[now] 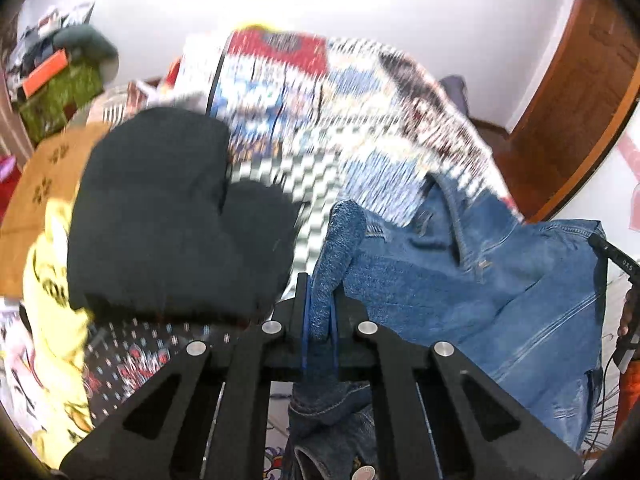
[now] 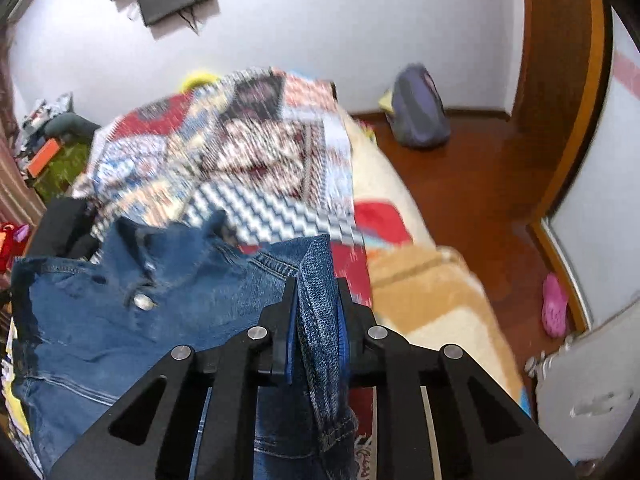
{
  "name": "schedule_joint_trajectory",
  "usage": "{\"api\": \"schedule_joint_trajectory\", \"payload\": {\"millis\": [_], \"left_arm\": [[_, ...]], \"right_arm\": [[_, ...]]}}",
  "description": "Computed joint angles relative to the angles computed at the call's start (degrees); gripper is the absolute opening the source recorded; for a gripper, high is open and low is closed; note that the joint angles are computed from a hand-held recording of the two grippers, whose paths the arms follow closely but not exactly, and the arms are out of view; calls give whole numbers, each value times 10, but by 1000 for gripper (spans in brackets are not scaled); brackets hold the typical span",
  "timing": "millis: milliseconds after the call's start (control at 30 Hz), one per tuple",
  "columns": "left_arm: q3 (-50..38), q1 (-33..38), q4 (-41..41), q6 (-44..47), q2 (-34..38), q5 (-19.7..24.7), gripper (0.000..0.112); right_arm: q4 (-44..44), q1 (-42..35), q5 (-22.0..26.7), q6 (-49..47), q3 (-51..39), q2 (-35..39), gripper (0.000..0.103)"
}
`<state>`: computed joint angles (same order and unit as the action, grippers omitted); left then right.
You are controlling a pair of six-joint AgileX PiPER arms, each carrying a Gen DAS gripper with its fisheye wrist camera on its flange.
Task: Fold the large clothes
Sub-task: 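Grasp the jacket edge with the left gripper while the right gripper grasps the hem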
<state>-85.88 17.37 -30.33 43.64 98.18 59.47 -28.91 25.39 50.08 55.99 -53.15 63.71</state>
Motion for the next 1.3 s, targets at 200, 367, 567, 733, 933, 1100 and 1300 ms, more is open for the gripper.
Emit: {"api": "schedule_joint_trajectory", "payload": {"millis": [200, 367, 567, 733, 933, 1100, 1300], "left_arm": [[-108, -39, 14, -44, 34, 27, 7], [-228, -92, 76, -113, 118, 14, 7], [-357, -119, 140, -172, 233, 22, 7], [-447, -125, 194, -218, 314, 57, 9], [-469, -101, 192, -225, 321, 89, 13], [-313, -91, 172, -164, 200, 20, 44], [-156, -62, 111, -64, 51, -13, 61]], "right_arm": [[-15, -11, 3, -33, -79, 42, 14], [-10, -58, -23, -58, -130, 108, 14], [29, -126, -72, -93, -155, 189, 15], [23, -147, -90, -74, -139, 225, 18], [-2, -130, -6, -62, -155, 211, 78], [-42, -67, 52, -48, -158, 147, 81], [-101, 60, 154, -24, -178, 92, 86]]}}
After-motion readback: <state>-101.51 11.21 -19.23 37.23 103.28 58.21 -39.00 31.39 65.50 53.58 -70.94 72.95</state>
